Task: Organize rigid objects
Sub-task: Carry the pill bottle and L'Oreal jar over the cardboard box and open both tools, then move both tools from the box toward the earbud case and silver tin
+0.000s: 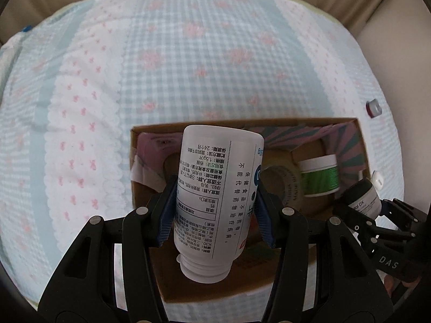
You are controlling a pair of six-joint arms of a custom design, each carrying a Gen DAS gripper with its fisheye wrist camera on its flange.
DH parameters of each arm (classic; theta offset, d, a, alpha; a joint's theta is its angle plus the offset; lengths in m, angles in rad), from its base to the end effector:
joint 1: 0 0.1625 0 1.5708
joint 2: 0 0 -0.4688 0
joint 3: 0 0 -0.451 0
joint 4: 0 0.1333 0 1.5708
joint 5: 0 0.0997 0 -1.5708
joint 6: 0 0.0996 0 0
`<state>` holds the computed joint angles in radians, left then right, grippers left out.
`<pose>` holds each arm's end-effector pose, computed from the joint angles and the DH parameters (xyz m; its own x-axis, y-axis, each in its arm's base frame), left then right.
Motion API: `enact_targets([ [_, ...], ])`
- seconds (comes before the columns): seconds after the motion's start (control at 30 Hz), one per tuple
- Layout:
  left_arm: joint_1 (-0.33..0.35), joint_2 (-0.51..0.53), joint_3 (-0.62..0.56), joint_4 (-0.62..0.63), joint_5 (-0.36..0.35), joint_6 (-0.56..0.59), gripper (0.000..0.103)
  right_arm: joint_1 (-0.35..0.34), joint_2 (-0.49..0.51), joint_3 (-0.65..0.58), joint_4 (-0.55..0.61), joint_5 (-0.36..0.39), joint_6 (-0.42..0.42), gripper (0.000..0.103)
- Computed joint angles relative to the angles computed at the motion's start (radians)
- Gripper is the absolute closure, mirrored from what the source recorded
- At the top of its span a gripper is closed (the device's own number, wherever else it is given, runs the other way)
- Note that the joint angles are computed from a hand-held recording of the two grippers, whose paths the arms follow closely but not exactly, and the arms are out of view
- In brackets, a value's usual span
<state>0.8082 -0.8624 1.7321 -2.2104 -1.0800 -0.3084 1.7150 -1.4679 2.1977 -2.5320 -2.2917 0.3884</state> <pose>-0.3346 -0.6111 0.0656 -0.7410 0.4409 -0.5065 0.4698 0.8793 0.0780 0.1385 -0.4836 0.2782 -0.7611 0.4035 0.5078 0.1603 0.8756 -0.4556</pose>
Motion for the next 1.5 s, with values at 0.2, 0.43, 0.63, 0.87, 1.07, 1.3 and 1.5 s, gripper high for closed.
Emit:
enact_targets([
  [0.2,0.011,0.015,-0.004,0.019,-0.017,0.024,0.046,-0.034,0.009,-0.002,0.021,0.024,0.034,0.048],
  [0.43,0.013,0.019,0.000,0.002,-0.061,0.042,0.000,-0.021,0.002,0.035,-0.089,-0.027,-0.021,0.000],
  [0.63,0.004,0.009,0.005,0.007,-0.057,0.026,0.000,-0.017,-0.014,0.049,-0.084,-0.044,-0.056,0.000],
  [0.87,-0.015,-0.018,0.016,0.007,-0.047,0.014,0.000,0.015,-0.024,0.054,-0.098,-0.056,-0.073,0.000],
  [1.07,-0.048,-0.066,0.034,0.012,-0.032,-0.006,0.000,0.056,-0.056,0.051,-0.060,-0.074,-0.057,0.000],
  [1.3,-0.125,-0.144,0.045,0.063,0.006,-0.022,0.000,0.132,-0.132,0.020,0.082,-0.108,-0.002,0.000],
  [1.5,-0.205,-0.172,0.048,0.078,0.035,-0.016,0.000,0.195,-0.240,-0.006,0.206,-0.156,0.061,0.000],
])
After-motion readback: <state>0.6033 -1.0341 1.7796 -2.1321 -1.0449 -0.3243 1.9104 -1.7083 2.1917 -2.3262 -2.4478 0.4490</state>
